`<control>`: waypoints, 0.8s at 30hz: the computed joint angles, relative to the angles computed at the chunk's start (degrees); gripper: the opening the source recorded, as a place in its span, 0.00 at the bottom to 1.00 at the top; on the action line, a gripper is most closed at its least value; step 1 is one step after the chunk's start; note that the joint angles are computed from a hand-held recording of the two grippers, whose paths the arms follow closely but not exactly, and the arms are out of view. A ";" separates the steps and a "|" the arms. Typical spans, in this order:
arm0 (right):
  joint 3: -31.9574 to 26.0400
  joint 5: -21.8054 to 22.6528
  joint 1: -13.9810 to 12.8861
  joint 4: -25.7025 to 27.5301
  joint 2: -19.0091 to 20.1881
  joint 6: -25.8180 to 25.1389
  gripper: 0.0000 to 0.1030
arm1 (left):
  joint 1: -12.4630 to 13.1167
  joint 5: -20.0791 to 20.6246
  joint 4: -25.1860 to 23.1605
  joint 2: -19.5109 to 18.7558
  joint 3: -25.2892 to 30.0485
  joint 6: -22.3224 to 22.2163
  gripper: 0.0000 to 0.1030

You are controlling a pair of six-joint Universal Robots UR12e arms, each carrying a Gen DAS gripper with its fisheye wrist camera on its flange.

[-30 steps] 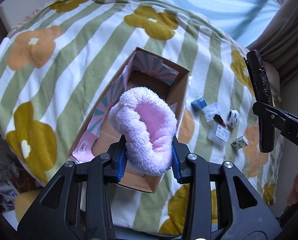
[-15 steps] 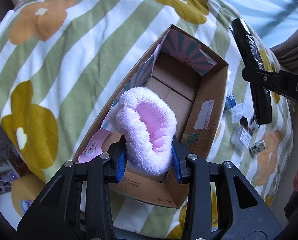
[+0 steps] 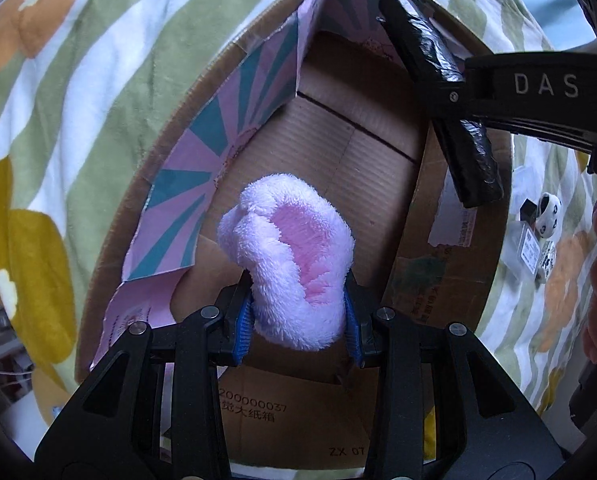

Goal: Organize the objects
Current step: 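Lift the scrunchie and black roll and carry both over the cardboard box, then open the left tool over the box while the right tool releases the black roll inside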

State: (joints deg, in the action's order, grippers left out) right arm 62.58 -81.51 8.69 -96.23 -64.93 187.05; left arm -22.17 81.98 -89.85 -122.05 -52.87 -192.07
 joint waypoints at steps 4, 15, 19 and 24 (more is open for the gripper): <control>0.38 -0.51 0.36 0.05 0.58 -1.55 0.28 | -0.28 0.29 -1.11 -0.75 -0.22 1.70 0.32; 0.66 1.48 0.07 0.45 0.64 -2.69 0.28 | -0.59 1.93 -1.08 -0.30 -1.44 2.02 0.34; 0.33 2.91 0.02 0.38 0.96 -5.56 0.51 | -0.22 0.01 1.70 0.39 -2.55 1.44 0.90; 0.36 2.85 0.17 -1.47 0.71 -8.86 0.98 | -0.02 -2.51 3.97 1.09 -3.34 0.12 1.00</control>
